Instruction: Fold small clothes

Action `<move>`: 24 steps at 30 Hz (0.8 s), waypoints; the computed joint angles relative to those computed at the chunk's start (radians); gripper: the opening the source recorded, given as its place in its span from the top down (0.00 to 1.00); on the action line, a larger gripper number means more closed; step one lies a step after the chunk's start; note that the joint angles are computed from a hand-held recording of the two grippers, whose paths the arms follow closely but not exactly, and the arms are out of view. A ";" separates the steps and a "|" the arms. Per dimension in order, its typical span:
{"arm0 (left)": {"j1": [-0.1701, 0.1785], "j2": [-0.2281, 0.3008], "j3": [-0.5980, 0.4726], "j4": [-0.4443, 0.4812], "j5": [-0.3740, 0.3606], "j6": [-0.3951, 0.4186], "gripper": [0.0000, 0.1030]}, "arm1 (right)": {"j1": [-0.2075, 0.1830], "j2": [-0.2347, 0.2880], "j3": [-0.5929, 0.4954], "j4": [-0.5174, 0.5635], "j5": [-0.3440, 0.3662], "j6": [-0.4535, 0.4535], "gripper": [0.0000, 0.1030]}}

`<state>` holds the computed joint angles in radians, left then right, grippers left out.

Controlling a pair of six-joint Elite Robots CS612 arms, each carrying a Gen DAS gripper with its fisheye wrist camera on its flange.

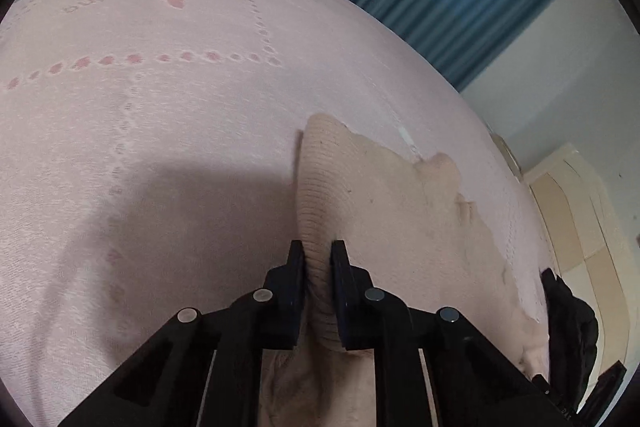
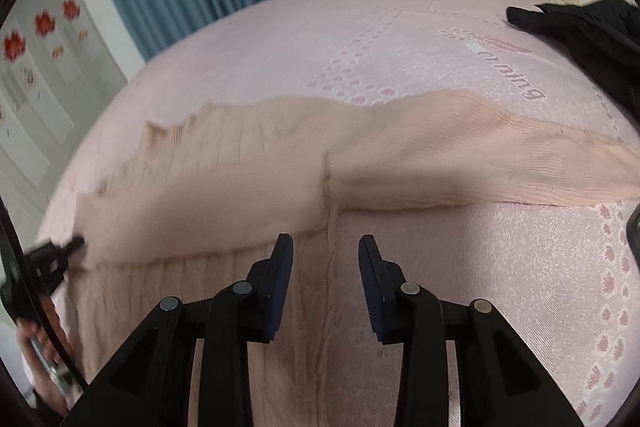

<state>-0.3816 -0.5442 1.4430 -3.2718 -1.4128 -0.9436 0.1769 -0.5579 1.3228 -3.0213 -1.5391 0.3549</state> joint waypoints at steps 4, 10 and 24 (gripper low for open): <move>-0.011 -0.010 0.005 0.034 0.024 0.034 0.78 | -0.006 0.019 -0.023 0.003 0.042 0.044 0.66; -0.040 -0.034 0.022 0.037 0.095 0.138 0.60 | 0.021 0.048 -0.084 0.120 -0.035 0.011 0.68; -0.108 -0.010 -0.089 0.358 0.310 0.364 0.32 | -0.052 -0.088 0.130 -0.093 -0.138 0.061 0.30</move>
<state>-0.4899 -0.5542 1.3538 -2.9136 -1.1024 -0.5797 0.1250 -0.6454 1.4532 -3.1138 -1.6767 0.4157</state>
